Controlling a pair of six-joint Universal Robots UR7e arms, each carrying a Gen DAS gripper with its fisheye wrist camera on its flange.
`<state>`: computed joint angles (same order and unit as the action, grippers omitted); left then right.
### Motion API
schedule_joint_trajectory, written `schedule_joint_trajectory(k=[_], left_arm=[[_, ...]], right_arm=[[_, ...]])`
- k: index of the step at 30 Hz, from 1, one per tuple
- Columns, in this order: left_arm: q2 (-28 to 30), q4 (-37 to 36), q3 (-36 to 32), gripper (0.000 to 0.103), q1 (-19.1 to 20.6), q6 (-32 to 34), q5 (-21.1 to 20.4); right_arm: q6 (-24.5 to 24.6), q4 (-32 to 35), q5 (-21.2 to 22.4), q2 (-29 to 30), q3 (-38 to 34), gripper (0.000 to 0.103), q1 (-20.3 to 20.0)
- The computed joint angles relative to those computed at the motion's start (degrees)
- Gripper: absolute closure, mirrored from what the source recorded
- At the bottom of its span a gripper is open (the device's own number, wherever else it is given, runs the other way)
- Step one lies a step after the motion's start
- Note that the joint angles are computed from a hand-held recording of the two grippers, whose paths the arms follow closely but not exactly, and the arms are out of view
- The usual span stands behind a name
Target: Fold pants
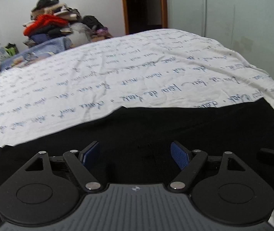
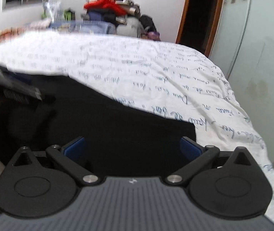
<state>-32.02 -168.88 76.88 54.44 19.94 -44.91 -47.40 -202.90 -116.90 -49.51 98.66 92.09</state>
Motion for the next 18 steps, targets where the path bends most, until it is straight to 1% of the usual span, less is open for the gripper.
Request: schedule_joint_trajectory(k=[1, 2, 3, 4, 5, 6, 7, 9, 10, 11, 12, 13, 14, 15, 18], left_arm=[[0.3, -1.7, -0.1, 0.022, -0.1, 0.5, 1.4], [0.4, -2.7, -0.3, 0.022, -0.1, 0.6, 2.5], [0.4, -2.6, -0.8, 0.022, 0.0, 0.3, 3.4], [0.1, -1.0, -1.3, 0.022, 0.2, -0.9, 3.8], [-0.5, 1.8, -1.7, 0.022, 0.6, -3.0, 3.7], [-1.3, 5.5, -2.0, 0.022, 0.9, -5.7, 2.6], [-2.3, 8.9, -2.2, 0.022, 1.5, -8.4, 0.3], [-3.6, 12.8, -2.4, 0.022, 2.4, -12.0, -4.5], [-3.6, 13.4, -2.5, 0.022, 2.6, -12.4, -5.6], [-3.2, 12.9, -2.5, 0.022, 2.5, -11.9, -5.1], [-2.4, 11.1, -2.4, 0.022, 2.2, -10.6, -3.4], [-1.5, 9.2, -2.3, 0.022, 1.9, -9.0, -1.1], [-0.6, 7.6, -2.3, 0.022, 1.6, -7.5, 1.1], [0.0, 6.6, -2.3, 0.023, 1.4, -6.4, 2.1], [0.4, 4.8, -1.9, 0.023, 1.4, -6.0, 2.3]], right_arm=[[0.4, 0.2, 1.4, 0.1, 0.0, 0.000, 0.1], [-0.4, 0.4, 2.2, 0.4, -0.3, 0.000, 0.4], [-2.2, -0.4, 2.8, 1.2, -0.4, 0.000, 0.9], [-4.6, -1.4, 3.7, 1.9, -0.3, 0.000, 1.4], [-7.7, -1.9, 5.6, 2.4, 0.4, 0.000, 1.9], [-10.5, -2.6, 7.3, 2.5, 1.5, 0.000, 2.1], [-13.6, -3.9, 8.6, 3.3, 2.4, 0.003, 2.5], [-18.3, -5.2, 9.4, 4.2, 3.9, 0.010, 3.3], [-20.4, -6.1, 8.8, 5.1, 4.1, 0.011, 3.7], [-21.8, -6.7, 8.2, 5.7, 4.2, 0.012, 4.0], [-22.7, -6.6, 7.5, 6.1, 4.3, 0.016, 4.1], [-23.0, -5.4, 6.9, 6.1, 4.4, 0.023, 4.3], [-22.7, -4.2, 6.9, 5.9, 4.6, 0.025, 4.3], [-22.4, -3.4, 7.0, 5.5, 4.6, 0.026, 4.1], [-22.2, -2.9, 5.8, 5.9, 3.9, 0.026, 3.9]])
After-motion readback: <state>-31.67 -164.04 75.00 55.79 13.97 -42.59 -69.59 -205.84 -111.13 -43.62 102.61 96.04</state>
